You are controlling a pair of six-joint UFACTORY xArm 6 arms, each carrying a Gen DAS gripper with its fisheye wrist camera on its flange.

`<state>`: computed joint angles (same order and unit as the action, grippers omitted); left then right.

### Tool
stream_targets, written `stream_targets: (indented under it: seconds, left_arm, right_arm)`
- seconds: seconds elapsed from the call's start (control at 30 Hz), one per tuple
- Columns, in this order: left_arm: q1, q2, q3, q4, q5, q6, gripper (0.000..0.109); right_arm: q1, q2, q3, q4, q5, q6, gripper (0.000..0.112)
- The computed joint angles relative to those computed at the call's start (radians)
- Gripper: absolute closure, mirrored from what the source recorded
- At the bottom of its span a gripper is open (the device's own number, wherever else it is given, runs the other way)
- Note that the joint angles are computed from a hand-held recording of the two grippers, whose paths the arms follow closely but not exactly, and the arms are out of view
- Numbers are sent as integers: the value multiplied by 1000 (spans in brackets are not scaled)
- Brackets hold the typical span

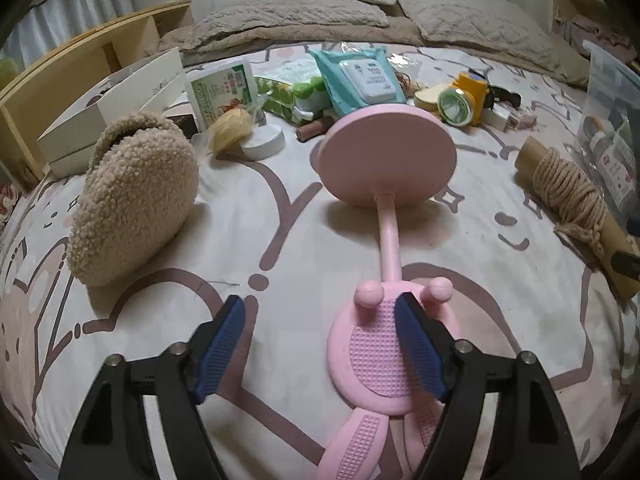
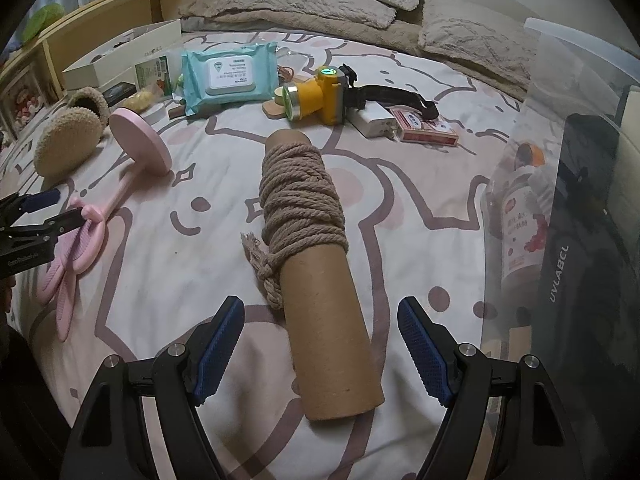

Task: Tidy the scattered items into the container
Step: 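Grasp the pink stand's bunny base with the left tool while the right tool grasps the twine tube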

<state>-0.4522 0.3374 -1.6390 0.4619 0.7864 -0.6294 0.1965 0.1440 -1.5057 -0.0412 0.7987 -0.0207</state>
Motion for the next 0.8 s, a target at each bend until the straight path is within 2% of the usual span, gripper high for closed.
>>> stream_targets:
  seconds: [0.07, 0.17, 0.3, 0.57, 0.7, 0.8]
  left_arm:
    - [8, -14, 19, -34, -16, -7, 23]
    - [15, -44, 63, -155, -75, 55, 20]
    - [-7, -53, 77, -149, -114, 72, 12]
    - [-36, 39, -33, -115, -27, 98, 12]
    - [-19, 73, -66, -295, 19, 230, 12]
    - [-14, 67, -58, -320, 10, 228, 11]
  right_arm:
    - [-3, 0, 2, 6, -1, -1, 33]
    - [-6, 1, 2, 5, 2, 4, 33]
    - [-5, 5, -3, 3, 9, 2, 33]
    - [1, 7, -6, 4, 9, -14, 33]
    - [2, 6, -3, 6, 6, -11, 33]
    - [3, 6, -2, 6, 5, -9, 33]
